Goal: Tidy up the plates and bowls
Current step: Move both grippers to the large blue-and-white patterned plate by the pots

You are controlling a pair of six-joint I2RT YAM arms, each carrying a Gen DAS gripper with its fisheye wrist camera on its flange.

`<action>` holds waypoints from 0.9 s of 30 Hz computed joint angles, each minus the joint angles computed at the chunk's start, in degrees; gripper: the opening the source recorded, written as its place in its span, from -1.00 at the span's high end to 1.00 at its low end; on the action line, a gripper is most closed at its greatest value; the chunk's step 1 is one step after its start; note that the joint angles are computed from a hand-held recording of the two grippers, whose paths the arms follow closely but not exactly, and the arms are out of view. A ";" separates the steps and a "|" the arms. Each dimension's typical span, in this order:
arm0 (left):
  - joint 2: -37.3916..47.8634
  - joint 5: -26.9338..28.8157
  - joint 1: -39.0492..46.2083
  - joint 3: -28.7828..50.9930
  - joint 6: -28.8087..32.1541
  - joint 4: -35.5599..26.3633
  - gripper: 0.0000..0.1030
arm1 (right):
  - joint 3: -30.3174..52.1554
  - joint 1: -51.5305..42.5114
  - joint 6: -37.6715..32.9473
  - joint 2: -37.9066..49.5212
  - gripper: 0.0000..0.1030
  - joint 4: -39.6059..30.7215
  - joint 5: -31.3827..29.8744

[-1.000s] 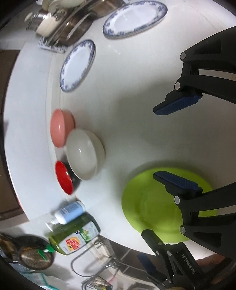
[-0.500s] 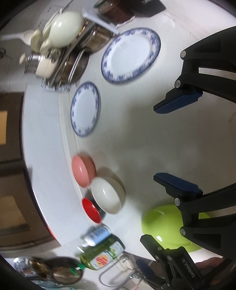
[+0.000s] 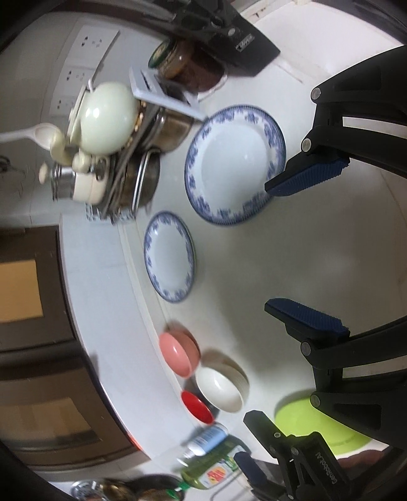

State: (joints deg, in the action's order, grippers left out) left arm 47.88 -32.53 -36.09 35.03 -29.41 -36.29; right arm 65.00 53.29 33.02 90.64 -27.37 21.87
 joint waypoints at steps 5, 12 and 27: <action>8.03 1.88 -0.88 3.50 1.81 4.69 -0.93 | -2.97 -3.52 -0.55 -2.83 -0.33 1.47 0.08; 17.64 4.02 -1.97 8.68 4.58 9.81 -0.93 | -6.73 -9.12 0.34 -5.91 -0.33 3.03 -0.41; 41.98 12.53 1.22 23.51 11.90 19.88 -0.93 | -8.38 -21.86 2.78 -1.42 -0.33 7.36 -3.31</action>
